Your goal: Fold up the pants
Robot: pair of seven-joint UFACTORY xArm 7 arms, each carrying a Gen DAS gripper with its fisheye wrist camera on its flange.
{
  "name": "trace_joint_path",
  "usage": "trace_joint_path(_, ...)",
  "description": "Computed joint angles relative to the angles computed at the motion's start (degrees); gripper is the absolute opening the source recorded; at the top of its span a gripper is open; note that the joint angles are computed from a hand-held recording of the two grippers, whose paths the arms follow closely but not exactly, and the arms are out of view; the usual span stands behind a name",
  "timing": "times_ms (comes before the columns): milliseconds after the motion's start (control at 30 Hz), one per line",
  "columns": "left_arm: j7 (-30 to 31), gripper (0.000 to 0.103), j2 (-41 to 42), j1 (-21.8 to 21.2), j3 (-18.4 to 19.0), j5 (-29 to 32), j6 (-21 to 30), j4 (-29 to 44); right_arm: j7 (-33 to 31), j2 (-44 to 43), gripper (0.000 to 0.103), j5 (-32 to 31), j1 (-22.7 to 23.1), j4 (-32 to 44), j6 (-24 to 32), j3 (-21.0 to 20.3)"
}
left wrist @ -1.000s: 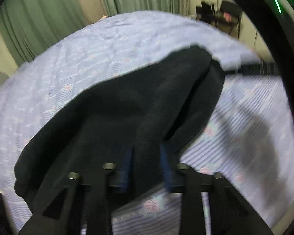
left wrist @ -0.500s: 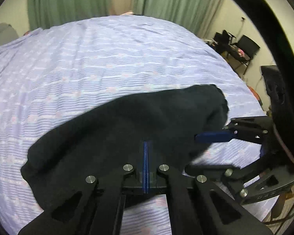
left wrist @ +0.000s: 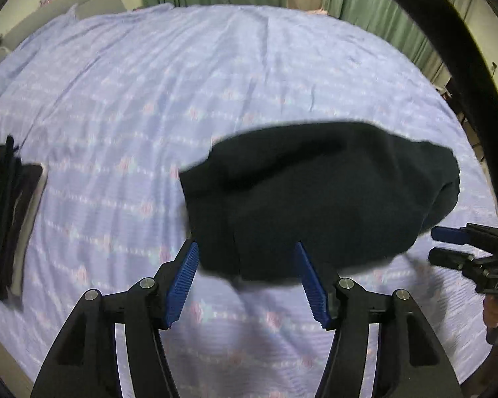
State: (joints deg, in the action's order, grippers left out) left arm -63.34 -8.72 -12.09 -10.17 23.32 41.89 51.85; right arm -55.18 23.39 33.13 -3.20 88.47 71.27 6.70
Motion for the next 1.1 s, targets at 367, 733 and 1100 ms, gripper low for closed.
trace_joint_path(367, -5.8, 0.068, -0.2, 2.9, 2.2, -3.2, -7.5, -6.2, 1.5, 3.9, 0.056, 2.7, 1.2, 3.5, -5.2, 2.1)
trace_joint_path(733, 8.0, 0.073, 4.8, 6.6, 6.9, -13.3, -25.6, -10.4, 2.5, 3.3, 0.056, -1.6, 2.8, -2.1, -10.1, 2.0)
trace_joint_path(1100, 23.8, 0.018, 3.3, 5.8, 7.7, -31.1, -28.9, -9.2, 11.0, -10.1, 0.029, -3.8, 4.8, -16.3, -19.7, -0.4)
